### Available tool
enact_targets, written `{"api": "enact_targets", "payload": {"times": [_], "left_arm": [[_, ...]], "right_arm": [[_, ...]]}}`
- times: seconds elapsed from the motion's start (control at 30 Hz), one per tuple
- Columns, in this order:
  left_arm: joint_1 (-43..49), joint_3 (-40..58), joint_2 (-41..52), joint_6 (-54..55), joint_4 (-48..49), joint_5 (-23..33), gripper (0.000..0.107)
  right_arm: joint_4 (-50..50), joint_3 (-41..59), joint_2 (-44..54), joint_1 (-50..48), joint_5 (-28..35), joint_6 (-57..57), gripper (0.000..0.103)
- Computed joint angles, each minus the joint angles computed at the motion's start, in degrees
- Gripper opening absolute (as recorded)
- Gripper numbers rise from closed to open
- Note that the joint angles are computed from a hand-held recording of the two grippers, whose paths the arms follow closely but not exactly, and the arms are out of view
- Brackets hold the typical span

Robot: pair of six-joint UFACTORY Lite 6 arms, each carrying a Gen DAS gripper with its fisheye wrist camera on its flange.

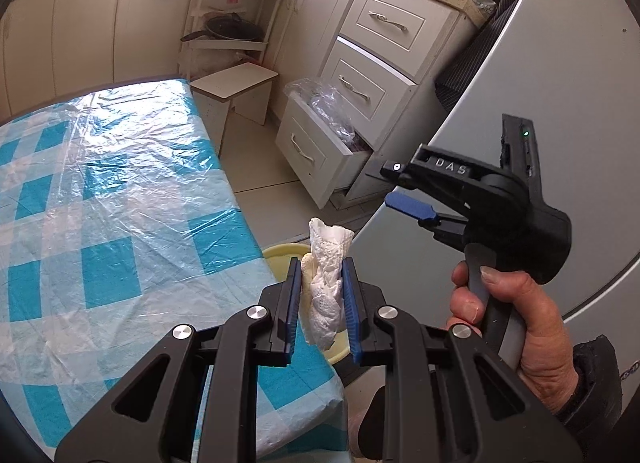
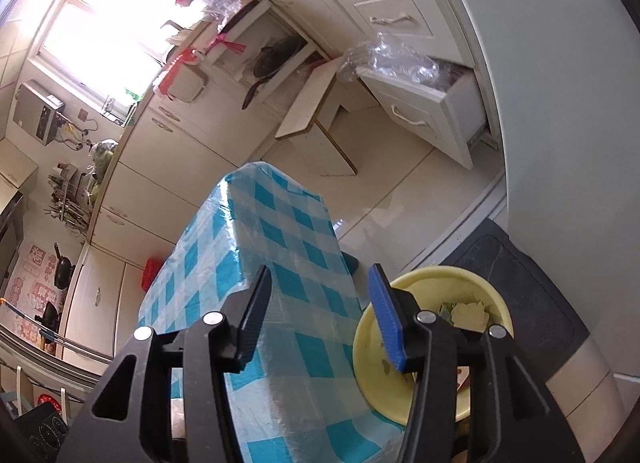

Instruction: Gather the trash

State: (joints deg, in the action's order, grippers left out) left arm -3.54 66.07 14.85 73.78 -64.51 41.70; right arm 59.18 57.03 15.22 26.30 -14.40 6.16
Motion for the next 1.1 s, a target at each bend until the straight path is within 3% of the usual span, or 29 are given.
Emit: {"api": "enact_targets", "payload": {"times": [0.17, 0.47, 0.5, 0.6, 0.63, 0.8, 0.9, 1.0, 1.1], "left_arm": [[-4.8, 0.5, 1.8, -0.5, -0.9, -2.5, 0.019], [-11.2, 4.4, 7.2, -2.6, -0.9, -5.5, 0.021], [-12.2, 6.0, 9.1, -4.0, 0.4, -6.3, 0.026], [-15.4, 11.1, 14.7, -12.9, 7.1, -9.4, 0.061], [-15.8, 11.3, 14.9, -14.0, 7.3, -10.3, 0.065], [-16.1, 7.8, 10.0, -13.7, 8.6, -14.8, 0.083], [-14.0, 4.7, 5.2, -14.0, 9.9, -16.6, 0.092], [-10.1, 0.5, -1.8, -14.5, 12.2, -16.8, 0.095], [-5.4, -3.0, -8.7, -16.5, 17.0, -15.2, 0.095]], "right_arm": [[13.3, -0.2, -3.5, 2.6, -5.5, -15.8, 0.054], [17.5, -0.8, -6.4, 3.9, -10.2, -21.5, 0.054], [18.5, -0.7, -6.7, 4.2, -11.1, -22.6, 0.055], [20.6, -0.7, -7.3, 4.8, -13.3, -24.9, 0.056], [20.4, -0.9, -7.5, 4.7, -13.5, -24.5, 0.056], [21.5, -1.3, -8.5, 5.2, -15.2, -25.3, 0.058], [25.0, -0.9, -9.6, 7.2, -18.2, -29.0, 0.065], [31.6, 1.4, -10.5, 11.4, -24.4, -37.1, 0.072], [36.6, 5.0, -9.4, 18.7, -34.4, -43.7, 0.084]]}}
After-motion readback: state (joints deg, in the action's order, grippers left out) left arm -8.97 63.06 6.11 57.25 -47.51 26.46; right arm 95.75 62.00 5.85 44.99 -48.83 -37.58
